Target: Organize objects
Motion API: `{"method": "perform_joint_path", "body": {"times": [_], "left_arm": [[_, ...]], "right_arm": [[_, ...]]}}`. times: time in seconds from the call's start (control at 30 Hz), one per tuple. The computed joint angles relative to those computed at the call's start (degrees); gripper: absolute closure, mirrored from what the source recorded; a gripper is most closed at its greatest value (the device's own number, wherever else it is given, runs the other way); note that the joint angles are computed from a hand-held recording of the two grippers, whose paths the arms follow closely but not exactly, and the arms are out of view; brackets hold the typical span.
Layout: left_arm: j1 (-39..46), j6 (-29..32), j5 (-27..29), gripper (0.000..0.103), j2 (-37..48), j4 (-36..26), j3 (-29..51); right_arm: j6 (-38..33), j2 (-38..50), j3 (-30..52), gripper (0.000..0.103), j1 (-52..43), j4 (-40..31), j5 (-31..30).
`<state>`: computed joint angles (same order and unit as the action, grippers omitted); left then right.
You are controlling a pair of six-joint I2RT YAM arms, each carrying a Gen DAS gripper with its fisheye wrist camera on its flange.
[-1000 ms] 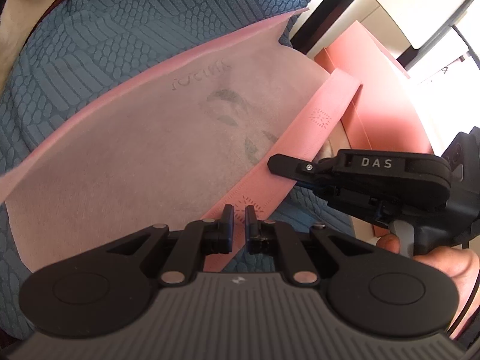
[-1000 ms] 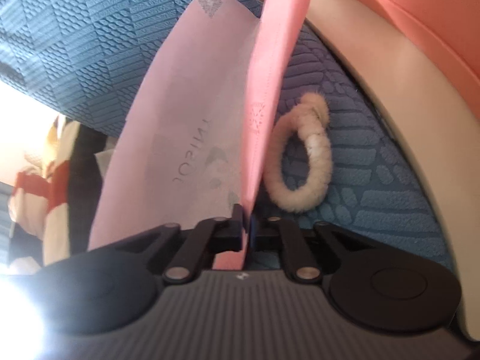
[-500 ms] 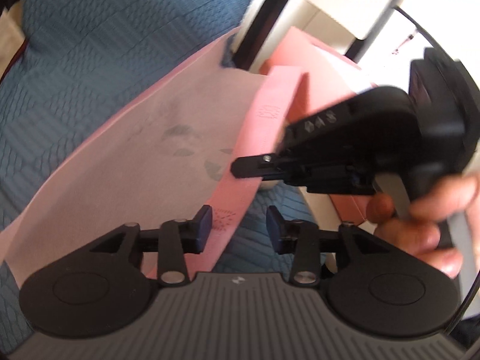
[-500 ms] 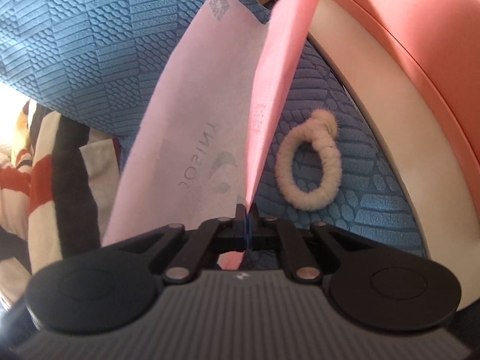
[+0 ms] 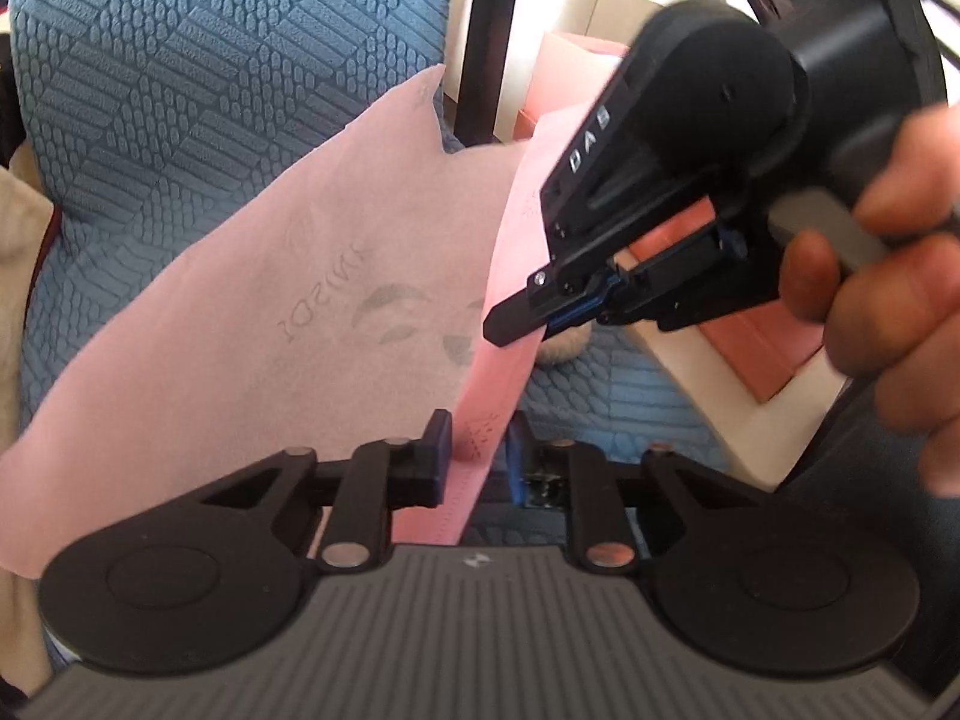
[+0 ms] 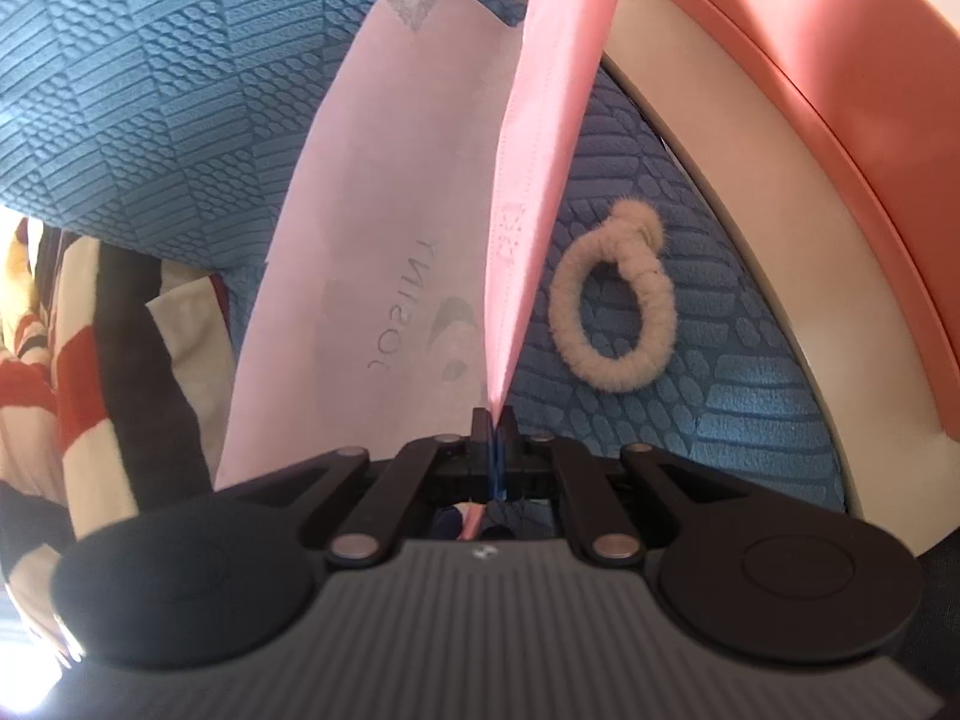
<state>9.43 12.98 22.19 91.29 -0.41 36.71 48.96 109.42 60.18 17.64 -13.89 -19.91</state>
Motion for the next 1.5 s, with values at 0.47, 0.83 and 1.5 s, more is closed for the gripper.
{"method": "perform_joint_path", "body": {"times": [0.47,0.83,1.5], "left_arm": [[9.2,-9.8,13.7,0.093,9.0,-11.1,9.7],[13.7,-15.0,19.9,0.093,18.0,-17.5,16.3],[13.6,-17.5,19.5,0.092,23.7,-19.7,23.7]], "right_arm": [[-9.3,2.0,4.6,0.077,1.6,-3.2,2.4],[-14.6,1.1,1.7,0.066,6.2,5.4,10.0],[-21.3,7.5,1.4,0.070,7.7,10.5,14.5]]}}
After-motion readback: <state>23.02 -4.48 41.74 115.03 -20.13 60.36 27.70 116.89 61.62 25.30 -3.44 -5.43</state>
